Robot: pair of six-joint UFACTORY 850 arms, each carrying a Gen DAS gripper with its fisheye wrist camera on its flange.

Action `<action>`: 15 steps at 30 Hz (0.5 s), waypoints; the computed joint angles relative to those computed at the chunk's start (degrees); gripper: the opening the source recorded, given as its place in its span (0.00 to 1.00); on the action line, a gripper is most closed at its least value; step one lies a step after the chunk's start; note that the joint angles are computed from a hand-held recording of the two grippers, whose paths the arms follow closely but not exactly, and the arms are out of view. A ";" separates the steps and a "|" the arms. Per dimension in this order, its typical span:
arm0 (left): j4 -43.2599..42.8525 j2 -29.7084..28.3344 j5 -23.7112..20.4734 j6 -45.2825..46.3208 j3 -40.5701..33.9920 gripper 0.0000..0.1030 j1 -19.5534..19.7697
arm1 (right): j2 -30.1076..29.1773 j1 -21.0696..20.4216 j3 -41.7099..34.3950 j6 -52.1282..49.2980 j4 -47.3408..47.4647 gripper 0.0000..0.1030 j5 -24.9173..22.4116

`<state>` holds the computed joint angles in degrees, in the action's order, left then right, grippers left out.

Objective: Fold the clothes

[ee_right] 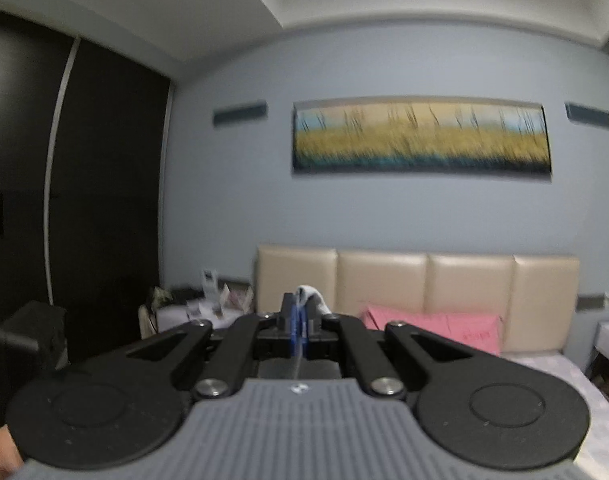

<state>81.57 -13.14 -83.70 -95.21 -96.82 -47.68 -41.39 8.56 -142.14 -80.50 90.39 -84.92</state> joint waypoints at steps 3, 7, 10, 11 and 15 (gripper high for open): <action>0.75 -1.00 -2.76 5.32 -3.45 0.06 -0.71 | -0.85 -0.15 -3.07 1.47 3.49 0.02 -0.82; 0.13 -1.76 -5.61 7.76 -4.21 0.08 0.54 | -1.14 0.86 -3.14 1.75 4.10 0.02 -0.42; -6.27 1.30 -0.82 4.04 2.13 0.22 4.30 | -0.66 2.79 1.01 0.84 0.30 0.03 0.83; -8.57 2.56 1.24 2.18 5.41 0.24 5.71 | -1.00 3.54 1.89 0.97 -1.51 0.03 1.45; -19.43 4.66 9.78 -1.89 16.11 0.41 11.57 | -4.66 6.89 3.08 6.48 -11.52 0.03 3.87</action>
<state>62.14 -8.48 -73.92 -97.10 -80.71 -36.11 -46.06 15.44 -139.06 -74.02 78.87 -81.05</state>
